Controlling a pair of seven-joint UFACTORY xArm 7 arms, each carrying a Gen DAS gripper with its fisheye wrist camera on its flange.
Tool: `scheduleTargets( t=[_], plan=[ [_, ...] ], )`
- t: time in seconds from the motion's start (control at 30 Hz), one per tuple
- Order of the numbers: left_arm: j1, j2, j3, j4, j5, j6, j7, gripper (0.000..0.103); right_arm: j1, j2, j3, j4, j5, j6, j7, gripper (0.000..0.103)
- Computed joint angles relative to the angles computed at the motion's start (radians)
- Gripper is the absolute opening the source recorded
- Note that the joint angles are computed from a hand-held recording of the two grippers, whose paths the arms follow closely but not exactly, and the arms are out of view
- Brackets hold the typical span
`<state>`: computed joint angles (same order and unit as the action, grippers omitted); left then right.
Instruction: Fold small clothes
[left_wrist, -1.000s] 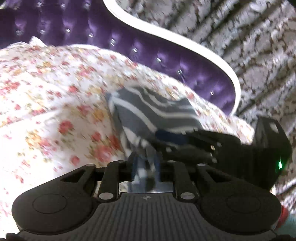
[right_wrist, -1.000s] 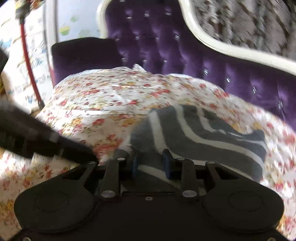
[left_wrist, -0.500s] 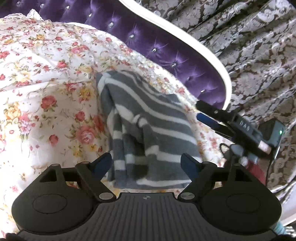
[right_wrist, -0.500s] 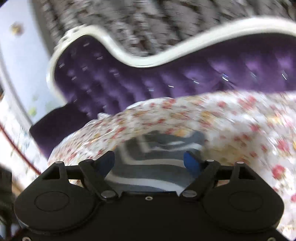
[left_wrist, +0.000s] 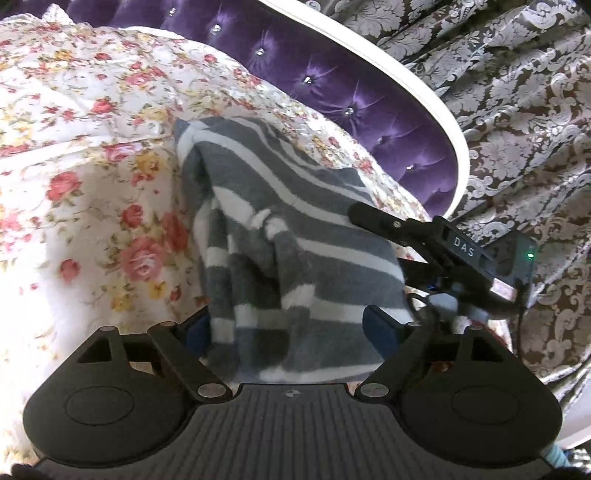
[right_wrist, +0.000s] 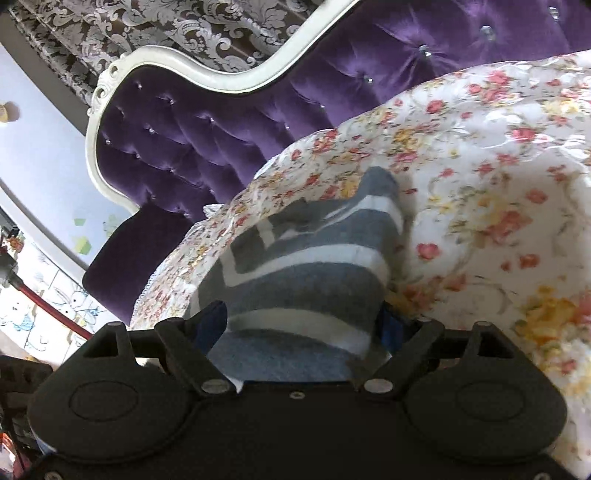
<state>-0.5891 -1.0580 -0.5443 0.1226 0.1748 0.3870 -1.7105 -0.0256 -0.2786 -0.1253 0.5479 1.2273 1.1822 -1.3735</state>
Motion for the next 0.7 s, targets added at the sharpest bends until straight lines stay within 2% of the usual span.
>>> scheduleTargets(
  t=[0.1,0.17,0.2,0.23,0.27,0.3,0.33,0.5,0.63,0.7],
  plan=[
    [0.033,0.027,0.007,-0.022,0.01,-0.11,0.005,0.083,0.004,0.01,0.006,0.007,0.009,0.0,0.011,0.09],
    [0.049,0.036,0.012,-0.04,0.008,-0.179,0.006,0.08,0.004,0.004,0.01,0.006,0.005,-0.009,0.015,0.089],
    [0.058,0.038,0.006,-0.054,0.002,-0.224,-0.007,0.067,0.005,-0.01,0.017,0.001,-0.001,-0.031,0.021,0.079],
    [0.067,0.043,0.0,-0.07,-0.005,-0.274,-0.023,0.046,0.008,-0.03,0.027,-0.008,-0.011,-0.065,0.026,0.065],
    [0.074,0.053,-0.006,-0.076,-0.015,-0.302,-0.038,0.036,0.011,-0.053,0.032,-0.017,-0.021,-0.093,0.029,0.061],
    [0.074,0.059,-0.01,-0.07,-0.02,-0.296,-0.045,0.028,0.017,-0.068,0.028,-0.022,-0.025,-0.101,0.034,0.055],
    [0.07,0.064,-0.011,-0.06,-0.02,-0.281,-0.043,0.028,0.018,-0.09,0.017,-0.027,-0.039,-0.095,0.043,0.05],
    [0.014,0.019,-0.074,-0.015,-0.04,-0.218,-0.116,0.028,0.007,-0.283,-0.029,-0.08,-0.203,-0.066,0.123,0.048],
    [-0.036,0.032,-0.152,0.078,-0.04,-0.11,-0.18,0.029,-0.038,-0.434,-0.104,-0.122,-0.384,0.025,0.197,0.048],
    [-0.059,0.043,-0.211,0.136,-0.042,-0.047,-0.23,0.029,-0.075,-0.504,-0.157,-0.143,-0.476,0.091,0.219,0.048]
  ],
)
